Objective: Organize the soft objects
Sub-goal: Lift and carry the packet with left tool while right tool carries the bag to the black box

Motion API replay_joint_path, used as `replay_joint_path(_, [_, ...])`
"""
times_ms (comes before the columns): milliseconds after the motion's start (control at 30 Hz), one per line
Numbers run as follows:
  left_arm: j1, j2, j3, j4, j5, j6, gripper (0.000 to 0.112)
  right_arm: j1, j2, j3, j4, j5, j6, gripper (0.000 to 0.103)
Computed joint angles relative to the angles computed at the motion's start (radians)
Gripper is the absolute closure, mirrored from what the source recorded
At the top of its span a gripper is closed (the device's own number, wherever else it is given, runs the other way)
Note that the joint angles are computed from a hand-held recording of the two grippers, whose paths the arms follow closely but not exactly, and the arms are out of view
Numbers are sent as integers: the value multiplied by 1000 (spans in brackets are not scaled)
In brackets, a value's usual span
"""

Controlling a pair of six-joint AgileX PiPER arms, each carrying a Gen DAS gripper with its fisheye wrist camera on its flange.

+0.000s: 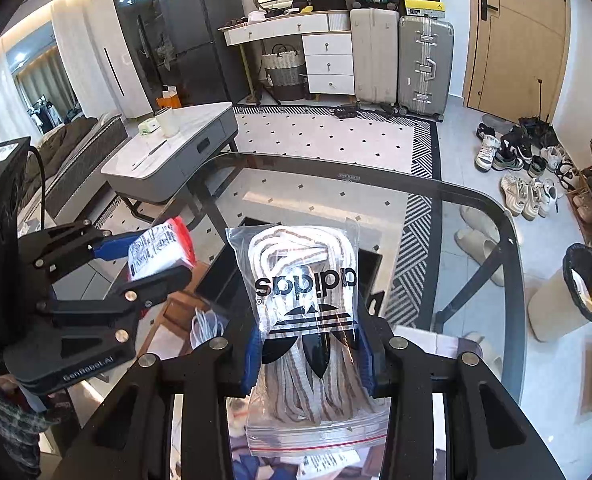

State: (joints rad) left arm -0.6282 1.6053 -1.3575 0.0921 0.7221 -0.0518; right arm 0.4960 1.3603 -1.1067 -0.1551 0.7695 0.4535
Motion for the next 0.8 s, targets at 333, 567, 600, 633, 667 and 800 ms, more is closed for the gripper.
replay_joint_path(333, [21,121,-118,-35,18,34,70,-91,138,-95,113,-34,-132,64])
replay_joint_path(567, [45,202,-173,-71,15,70,70,-145,213,-125,171,-65,-195,64])
replay_joint_path(600, [46,215,-185,-75,17,72,70,-150,227,-136,181,-66,-204,64])
replay_joint_path(633, [48,226,-192,-81,17,74,70,-153,240,-142,189,-70,-211,64])
replay_joint_path(667, [49,235,-197,-84,17,74,70,-156,249,-146,195,-73,-218,64])
replay_joint_path(800, [51,278,-221,-94,15,78,70,-168,293,-166,226,-85,-248,64])
